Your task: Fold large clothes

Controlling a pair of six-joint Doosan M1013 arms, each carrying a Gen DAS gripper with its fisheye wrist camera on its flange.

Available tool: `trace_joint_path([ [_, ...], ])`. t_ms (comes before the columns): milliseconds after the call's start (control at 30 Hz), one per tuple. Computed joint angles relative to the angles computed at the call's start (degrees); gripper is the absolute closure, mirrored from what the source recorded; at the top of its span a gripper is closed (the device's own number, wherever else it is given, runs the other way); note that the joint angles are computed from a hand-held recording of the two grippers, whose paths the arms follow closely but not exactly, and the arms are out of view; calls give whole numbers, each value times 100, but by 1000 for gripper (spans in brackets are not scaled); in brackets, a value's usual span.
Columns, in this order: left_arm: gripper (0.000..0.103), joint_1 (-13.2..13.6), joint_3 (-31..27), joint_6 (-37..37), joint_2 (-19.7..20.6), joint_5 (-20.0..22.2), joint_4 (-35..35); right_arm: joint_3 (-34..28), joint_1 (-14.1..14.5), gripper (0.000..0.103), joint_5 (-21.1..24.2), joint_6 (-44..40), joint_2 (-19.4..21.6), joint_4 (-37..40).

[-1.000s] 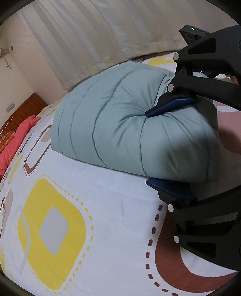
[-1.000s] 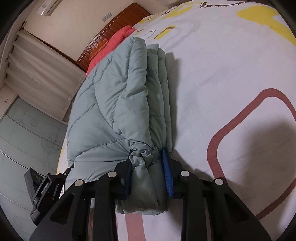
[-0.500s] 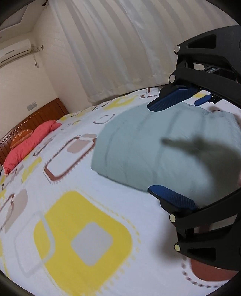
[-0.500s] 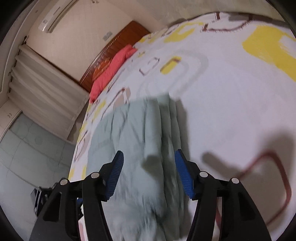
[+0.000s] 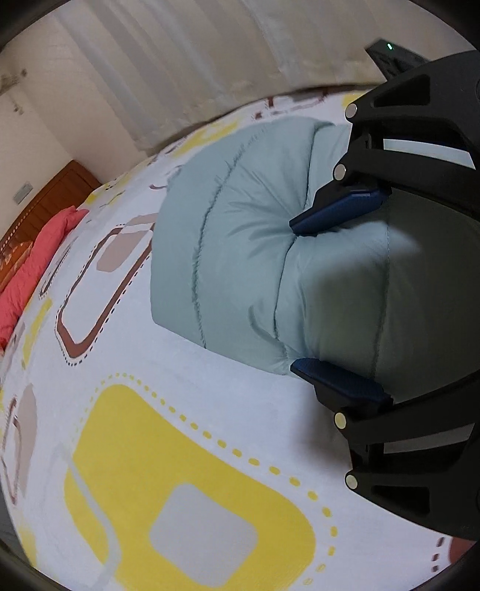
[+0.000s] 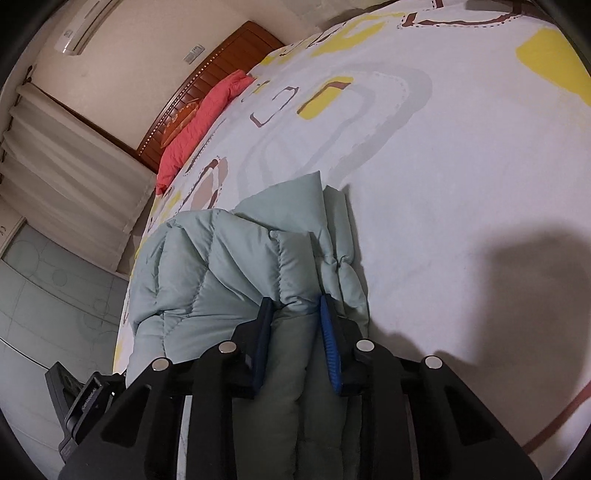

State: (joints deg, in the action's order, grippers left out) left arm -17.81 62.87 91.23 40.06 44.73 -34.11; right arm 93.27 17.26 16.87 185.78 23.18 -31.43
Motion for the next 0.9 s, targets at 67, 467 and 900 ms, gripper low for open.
trace_joint_path([
  [67, 32, 11, 30, 86, 20, -45, -80, 56, -5, 80, -98, 178, -12, -137],
  [467, 12, 484, 239, 703, 1, 300, -2176, 436, 68, 32, -114, 2483, -391, -2206],
  [900, 5, 344, -214, 355, 315, 508, -1922, 250, -27, 47, -619, 2409, -57, -2118],
])
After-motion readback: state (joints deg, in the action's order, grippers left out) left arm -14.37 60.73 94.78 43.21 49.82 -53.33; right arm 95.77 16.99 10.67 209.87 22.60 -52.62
